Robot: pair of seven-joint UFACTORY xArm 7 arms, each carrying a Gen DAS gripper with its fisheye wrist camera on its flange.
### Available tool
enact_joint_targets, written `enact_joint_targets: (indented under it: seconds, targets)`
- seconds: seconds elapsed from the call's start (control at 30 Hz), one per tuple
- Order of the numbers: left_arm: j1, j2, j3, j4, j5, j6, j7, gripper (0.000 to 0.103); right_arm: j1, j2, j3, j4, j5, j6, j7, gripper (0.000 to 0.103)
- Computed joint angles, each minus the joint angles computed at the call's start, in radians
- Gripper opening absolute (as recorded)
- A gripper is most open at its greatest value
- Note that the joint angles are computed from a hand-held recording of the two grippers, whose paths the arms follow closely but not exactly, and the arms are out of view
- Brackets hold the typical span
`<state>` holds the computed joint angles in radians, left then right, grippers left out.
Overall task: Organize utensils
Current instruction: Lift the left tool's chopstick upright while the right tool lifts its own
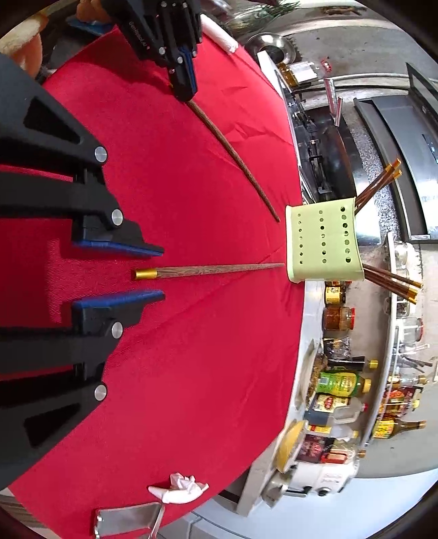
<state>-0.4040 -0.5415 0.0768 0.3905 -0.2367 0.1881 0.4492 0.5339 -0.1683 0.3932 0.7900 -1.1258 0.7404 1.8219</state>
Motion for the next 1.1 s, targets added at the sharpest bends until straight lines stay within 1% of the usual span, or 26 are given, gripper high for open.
enact_joint_targets:
  seconds: [0.07,0.1,0.17,0.23,0.3,0.4,0.5,0.67,0.73,0.9,1.03,1.1]
  targets:
    - [-0.010,0.005,0.006,-0.002,-0.004,-0.015,0.004,0.007,0.005,0.012,0.007,0.011,-0.010,0.014,-0.009,0.013]
    - [-0.011,0.008,0.004,-0.005,-0.002,-0.027,0.006,0.007,0.007,0.016,0.006,0.015,-0.015,0.015,-0.011,0.007]
    - [-0.020,0.012,0.009,-0.012,0.001,-0.051,0.012,0.007,0.012,0.030,0.003,0.027,-0.020,0.026,-0.022,0.007]
    - [-0.051,0.011,0.046,-0.009,-0.013,-0.048,0.029,0.007,0.017,0.034,-0.006,0.035,-0.011,0.025,-0.037,0.007]
    - [-0.065,-0.007,0.069,-0.007,-0.030,-0.053,0.040,0.007,0.020,0.025,-0.009,0.034,-0.009,0.016,-0.041,0.007]
    - [-0.093,-0.049,0.107,0.004,-0.053,-0.066,0.062,0.007,0.026,-0.001,0.003,0.048,-0.025,0.043,-0.056,0.007]
    - [-0.104,-0.089,0.125,0.025,-0.062,-0.083,0.068,0.007,0.022,-0.035,0.017,0.067,-0.046,0.071,-0.066,0.007]
    - [-0.147,-0.141,0.161,0.085,-0.067,-0.092,0.086,0.007,-0.002,-0.102,0.046,0.105,-0.072,0.099,-0.095,0.007]
    - [-0.164,-0.154,0.171,0.112,-0.069,-0.096,0.091,0.007,-0.015,-0.120,0.061,0.130,-0.077,0.111,-0.116,0.007]
    - [-0.197,-0.168,0.175,0.184,-0.056,-0.138,0.093,0.007,-0.053,-0.151,0.098,0.205,-0.100,0.133,-0.175,0.007]
    - [-0.216,-0.158,0.186,0.220,-0.040,-0.157,0.089,0.007,-0.080,-0.150,0.117,0.255,-0.102,0.135,-0.221,0.007]
    - [-0.222,-0.145,0.192,0.226,-0.037,-0.169,0.084,0.007,-0.088,-0.137,0.111,0.278,-0.091,0.118,-0.247,0.007]
